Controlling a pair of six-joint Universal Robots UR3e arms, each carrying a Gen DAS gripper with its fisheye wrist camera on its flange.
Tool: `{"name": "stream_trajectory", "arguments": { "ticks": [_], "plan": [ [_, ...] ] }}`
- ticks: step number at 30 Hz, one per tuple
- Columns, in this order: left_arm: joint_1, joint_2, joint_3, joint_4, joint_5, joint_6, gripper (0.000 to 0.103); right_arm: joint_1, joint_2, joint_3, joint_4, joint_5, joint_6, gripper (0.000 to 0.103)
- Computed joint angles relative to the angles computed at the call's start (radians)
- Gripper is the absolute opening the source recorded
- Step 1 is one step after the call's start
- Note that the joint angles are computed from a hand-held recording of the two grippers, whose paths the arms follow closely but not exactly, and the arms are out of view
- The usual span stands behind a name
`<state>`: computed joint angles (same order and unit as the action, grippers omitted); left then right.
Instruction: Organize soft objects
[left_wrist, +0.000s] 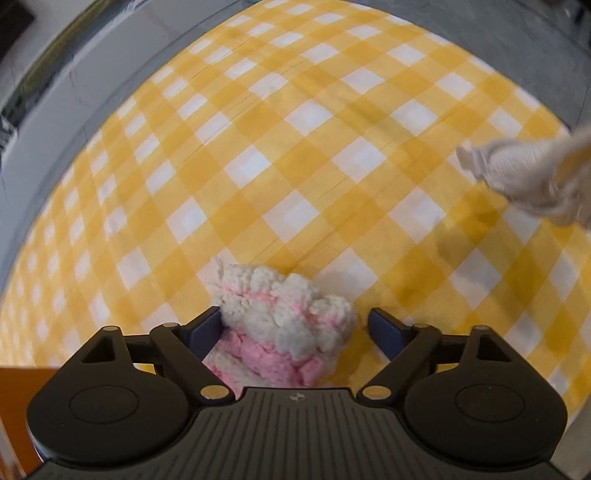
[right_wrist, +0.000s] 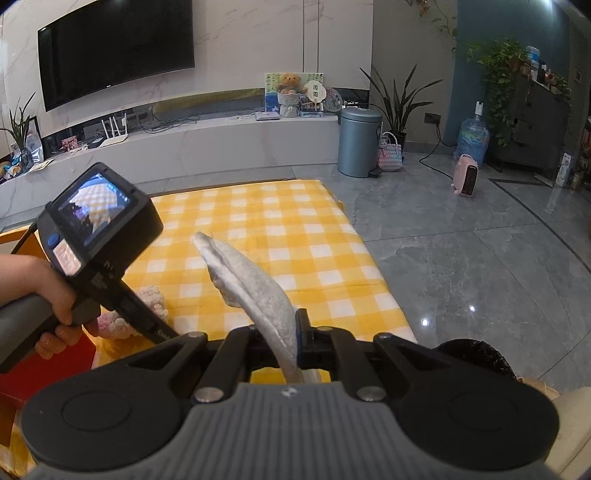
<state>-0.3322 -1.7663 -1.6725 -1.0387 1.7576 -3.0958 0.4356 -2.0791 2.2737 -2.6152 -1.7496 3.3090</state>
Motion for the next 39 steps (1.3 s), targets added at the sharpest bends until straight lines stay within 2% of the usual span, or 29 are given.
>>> {"name": "stream_trajectory", "arguments": {
  "ticks": [1,4,7,11,14,18,20,22,23,24,26,28,29,31,33,35,37,39],
  "plan": [
    [-0.003,0.012,-0.02,0.026,0.009,-0.013,0.071,0.001,-0.001,0.0,-0.001,0.001,-0.001,0.003],
    [-0.038,0.018,-0.043,0.056,0.083,0.01,0.05,-0.006,-0.004,0.003,-0.006,0.006,-0.008,0.003],
    [-0.084,0.032,-0.065,0.092,0.149,0.025,0.039,0.014,0.002,0.002,-0.021,-0.015,-0.02,0.003],
    [-0.089,0.209,-0.176,0.201,0.093,0.007,0.038,0.016,-0.008,0.007,-0.022,0.0,-0.026,0.003],
    [-0.132,0.436,-0.369,0.359,0.106,-0.144,0.038,0.007,-0.035,0.014,-0.008,0.01,-0.029,0.003],
    [-0.316,0.63,-0.537,0.425,0.227,-0.354,0.038,-0.006,-0.065,0.02,0.016,0.026,-0.025,0.003],
    [-0.363,0.707,-0.609,0.428,0.2,-0.424,0.038,-0.067,-0.124,0.04,0.06,0.13,-0.041,0.003],
    [-0.386,0.749,-0.662,0.44,0.161,-0.502,0.038,-0.059,-0.126,0.029,0.102,0.153,-0.061,0.003],
    [-0.394,0.754,-0.69,0.468,0.142,-0.509,0.038,-0.049,-0.118,0.017,0.129,0.16,-0.087,0.003],
    [-0.381,0.751,-0.726,0.517,0.114,-0.472,0.038,-0.052,-0.121,0.015,0.15,0.179,-0.114,0.003],
    [-0.411,0.715,-0.765,0.606,0.131,-0.404,0.038,-0.057,-0.114,0.026,0.156,0.191,-0.103,0.003],
    [-0.437,0.662,-0.777,0.642,0.18,-0.413,0.038,-0.057,-0.067,0.033,0.14,0.185,-0.095,0.004],
    [-0.425,0.651,-0.781,0.643,0.17,-0.426,0.038,-0.06,-0.038,0.041,0.118,0.188,-0.094,0.005],
    [-0.347,0.679,-0.819,0.653,0.085,-0.423,0.038,-0.047,0.037,0.048,0.064,0.17,-0.079,0.011],
    [-0.317,0.68,-0.84,0.666,0.056,-0.423,0.038,-0.013,0.12,0.041,0.017,0.129,-0.084,0.011],
    [-0.342,0.672,-0.857,0.689,0.085,-0.431,0.039,0.019,0.182,0.019,0.017,0.103,-0.102,0.034],
    [-0.347,0.666,-0.872,0.717,0.091,-0.423,0.039,0.064,0.242,0.006,-0.02,0.044,-0.104,0.036],
    [-0.423,0.649,-0.866,0.713,0.149,-0.473,0.039,0.095,0.29,0.002,-0.068,-0.015,-0.105,0.036]
  ]
}}
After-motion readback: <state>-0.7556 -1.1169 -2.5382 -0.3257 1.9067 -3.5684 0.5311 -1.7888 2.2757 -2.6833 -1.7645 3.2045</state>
